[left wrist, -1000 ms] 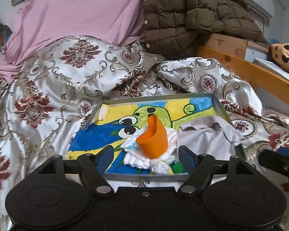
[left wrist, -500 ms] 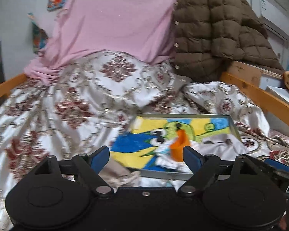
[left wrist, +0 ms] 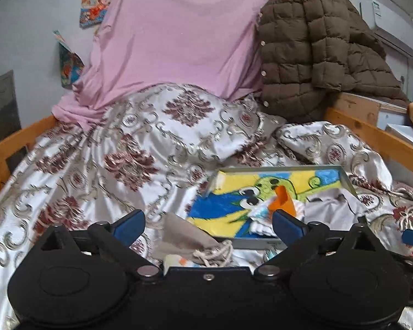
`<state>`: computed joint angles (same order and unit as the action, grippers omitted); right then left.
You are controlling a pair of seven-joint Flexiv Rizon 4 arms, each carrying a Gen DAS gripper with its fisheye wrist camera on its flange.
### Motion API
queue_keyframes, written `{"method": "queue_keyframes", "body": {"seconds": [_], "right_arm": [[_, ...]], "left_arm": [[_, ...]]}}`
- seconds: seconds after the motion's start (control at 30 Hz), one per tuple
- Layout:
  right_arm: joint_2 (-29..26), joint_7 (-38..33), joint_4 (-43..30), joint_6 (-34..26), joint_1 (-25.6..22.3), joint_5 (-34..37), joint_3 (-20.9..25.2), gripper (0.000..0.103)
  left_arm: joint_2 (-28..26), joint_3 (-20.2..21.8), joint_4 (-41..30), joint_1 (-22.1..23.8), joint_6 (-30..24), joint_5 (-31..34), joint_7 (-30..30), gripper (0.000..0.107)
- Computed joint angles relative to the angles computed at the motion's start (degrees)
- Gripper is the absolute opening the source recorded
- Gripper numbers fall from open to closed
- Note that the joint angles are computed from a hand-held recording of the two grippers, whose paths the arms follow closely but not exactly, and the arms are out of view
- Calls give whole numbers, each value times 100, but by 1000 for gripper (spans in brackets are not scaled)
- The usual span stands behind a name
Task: Organize soft objects
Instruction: 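Withdraw both tools from the tray back over the remaining pile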
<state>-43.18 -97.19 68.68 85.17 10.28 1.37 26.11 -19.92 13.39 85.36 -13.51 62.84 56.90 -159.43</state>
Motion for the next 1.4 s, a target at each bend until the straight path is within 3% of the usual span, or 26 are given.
{"method": "queue_keyframes", "body": {"seconds": [0.17, 0.3, 0.53, 0.6, 0.67, 0.8, 0.97, 1.2, 1.33, 1.4], "right_arm": [[608, 649, 884, 352, 437, -187, -922, 102], [1015, 1599, 1542, 670, 1255, -510, -2176, 102], [1402, 2877, 2685, 1503, 2991, -805, -4309, 102], [1447, 2987, 3038, 1780, 3632, -789, -4996, 102], [1560, 2875, 3310, 1866, 4009, -781, -5282, 102], [1859, 2506, 3728, 1782, 4402, -870, -5425, 102], [2356, 2206, 4268, 1482, 4454, -1314, -5173, 102], [2592, 2645, 4623, 1229, 4713, -1902, -5253, 102], [2458, 2742, 4402, 949, 4187, -2113, -4531, 102], [2330, 2611, 4172, 789, 3697, -2136, -3929, 102]], "left_arm": [[-90, 182, 315, 93, 1130, 324, -488, 102], [-128, 462, 638, 87, 2051, 483, -894, 102], [21, 1007, 1248, -101, 2701, 417, -843, 102], [41, 1230, 1324, -225, 2874, 576, -809, 102], [25, 1583, 1332, -491, 3011, 881, -1031, 102], [168, 1586, 1610, -413, 3097, 906, -771, 102], [317, 1742, 1903, -460, 3294, 1026, -684, 102], [513, 1721, 2186, -477, 3296, 1314, -716, 102], [635, 1476, 2271, -292, 3250, 1571, -834, 102], [670, 1305, 2323, -124, 3270, 1574, -822, 102]]}}
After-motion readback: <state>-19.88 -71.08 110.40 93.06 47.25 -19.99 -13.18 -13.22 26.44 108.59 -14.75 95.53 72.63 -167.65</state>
